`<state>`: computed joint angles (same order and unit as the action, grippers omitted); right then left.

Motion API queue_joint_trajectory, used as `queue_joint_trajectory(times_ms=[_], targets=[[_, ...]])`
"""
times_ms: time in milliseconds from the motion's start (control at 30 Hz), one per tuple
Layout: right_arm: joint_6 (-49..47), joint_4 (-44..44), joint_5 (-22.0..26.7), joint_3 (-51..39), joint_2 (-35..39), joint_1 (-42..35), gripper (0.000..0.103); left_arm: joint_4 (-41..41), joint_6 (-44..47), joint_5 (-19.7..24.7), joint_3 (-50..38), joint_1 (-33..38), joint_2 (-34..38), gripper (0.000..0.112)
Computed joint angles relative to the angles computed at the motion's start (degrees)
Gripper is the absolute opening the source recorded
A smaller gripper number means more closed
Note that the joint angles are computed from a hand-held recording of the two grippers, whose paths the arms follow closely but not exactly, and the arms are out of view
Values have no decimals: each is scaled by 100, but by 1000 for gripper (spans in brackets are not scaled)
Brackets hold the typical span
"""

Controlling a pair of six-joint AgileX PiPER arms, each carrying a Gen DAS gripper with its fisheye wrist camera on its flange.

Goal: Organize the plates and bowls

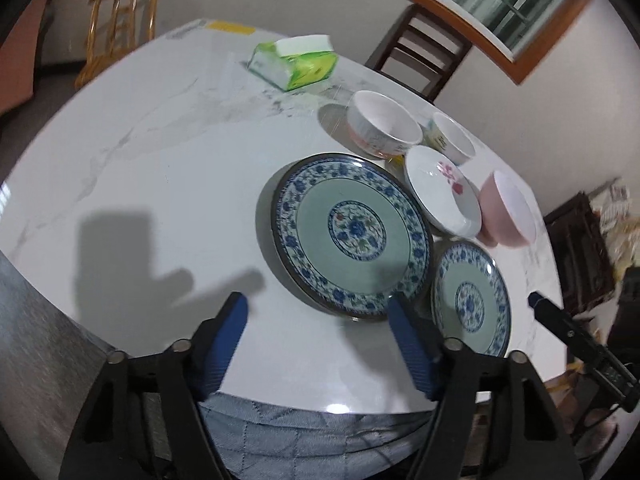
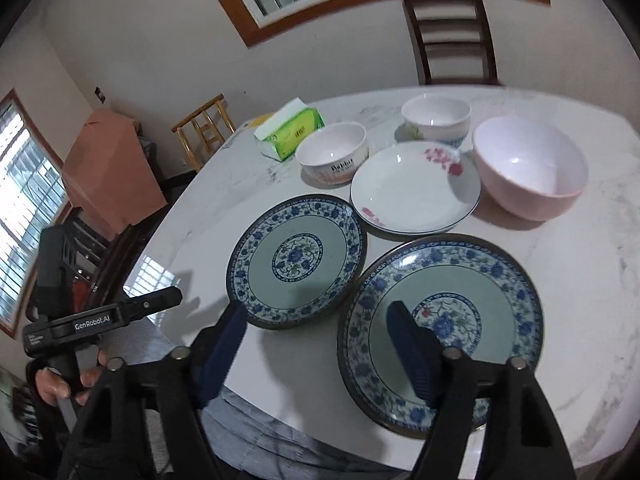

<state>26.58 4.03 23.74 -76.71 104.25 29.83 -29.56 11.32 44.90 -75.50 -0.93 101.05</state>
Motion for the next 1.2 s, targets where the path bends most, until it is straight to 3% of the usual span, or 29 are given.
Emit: queue_joint_trajectory(times_ms=[200, 300, 400, 533, 667, 1200], targets=[[-1826, 1967, 612, -993, 844, -595, 67, -653, 157, 793, -771, 449, 750, 58], [-1748, 1923, 910, -1514, 1246, -665, 65, -726, 41, 936, -1088, 552, 1037, 57], [-1958, 2160, 1271, -2021, 1649, -768, 53, -772, -102, 1086, -1443, 629, 1357, 55], [-1798, 1989, 1624, -2687, 2134, -824, 50, -864, -128, 1178, -1801, 675, 1688, 51], [-1921, 2235, 1973, -3372, 2645, -981, 41, -920, -82, 1312, -2177, 693, 2016, 39], [-1385, 1736, 3541, -6416, 4524, -1122, 35, -769, -190, 1622, -3087, 666, 2856, 35]])
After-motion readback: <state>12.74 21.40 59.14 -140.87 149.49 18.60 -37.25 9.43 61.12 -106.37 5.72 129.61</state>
